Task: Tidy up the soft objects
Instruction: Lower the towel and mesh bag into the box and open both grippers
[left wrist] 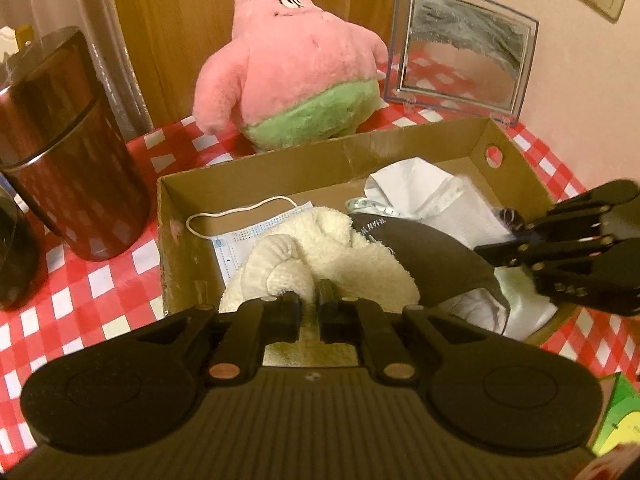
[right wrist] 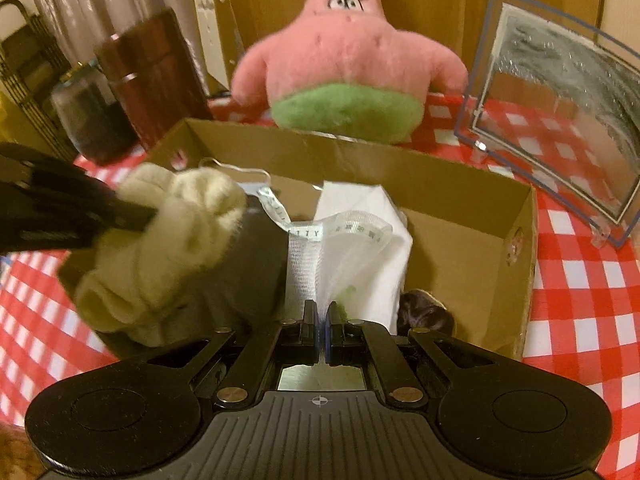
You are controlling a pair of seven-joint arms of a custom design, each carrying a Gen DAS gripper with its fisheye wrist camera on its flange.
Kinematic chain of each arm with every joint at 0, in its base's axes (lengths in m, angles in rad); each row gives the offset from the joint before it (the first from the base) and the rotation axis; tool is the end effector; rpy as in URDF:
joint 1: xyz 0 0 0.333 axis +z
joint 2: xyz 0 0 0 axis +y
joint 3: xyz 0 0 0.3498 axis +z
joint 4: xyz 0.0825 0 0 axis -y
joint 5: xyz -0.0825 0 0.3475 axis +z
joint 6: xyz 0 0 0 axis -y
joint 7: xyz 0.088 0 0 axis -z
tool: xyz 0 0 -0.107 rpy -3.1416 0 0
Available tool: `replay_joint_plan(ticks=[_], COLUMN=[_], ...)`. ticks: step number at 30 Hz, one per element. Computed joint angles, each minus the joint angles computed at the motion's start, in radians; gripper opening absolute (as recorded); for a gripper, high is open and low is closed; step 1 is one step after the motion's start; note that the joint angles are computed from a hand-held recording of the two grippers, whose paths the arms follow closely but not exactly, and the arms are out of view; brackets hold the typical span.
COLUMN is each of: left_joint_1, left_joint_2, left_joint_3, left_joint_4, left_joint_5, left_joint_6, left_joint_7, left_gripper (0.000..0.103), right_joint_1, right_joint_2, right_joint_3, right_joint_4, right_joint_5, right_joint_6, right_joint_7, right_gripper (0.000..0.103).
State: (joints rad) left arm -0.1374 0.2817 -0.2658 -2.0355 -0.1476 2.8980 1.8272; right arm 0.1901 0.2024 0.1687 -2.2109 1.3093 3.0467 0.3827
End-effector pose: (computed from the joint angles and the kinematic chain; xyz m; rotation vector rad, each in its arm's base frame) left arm 0.5775 -0.2220 0.4340 -1.4185 2.3772 -0.7666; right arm 0.5284 0.1145 0.3812 -1.9433 1.4990 -0.3403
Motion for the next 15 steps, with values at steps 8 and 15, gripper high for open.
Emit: replay_joint_plan(ticks=[8,15], left_joint_1=[0.092,0.073], left_joint_2=[-0.038,-0.078], left_joint_3=[-0.09,-0.06], left_joint_4=[-0.026,-0.052], left_joint_5=[-0.201,-0.288], left_joint_6=[-0.007,-0.042], left_joint_7=[0.189,0.306], left_gripper=[0.031,0.032], right_joint_1=[-0.029,-0.067], right_joint_2=[0.043,0.038], right_joint_3=[0.035,0.078], right_joint_4=[0.011,0.013], right_joint_5=[-0.068,-0.042], right_joint_6=[0.076,0.065], right_joint_7=[0.072,0.056], right_gripper=[0.003,0.003])
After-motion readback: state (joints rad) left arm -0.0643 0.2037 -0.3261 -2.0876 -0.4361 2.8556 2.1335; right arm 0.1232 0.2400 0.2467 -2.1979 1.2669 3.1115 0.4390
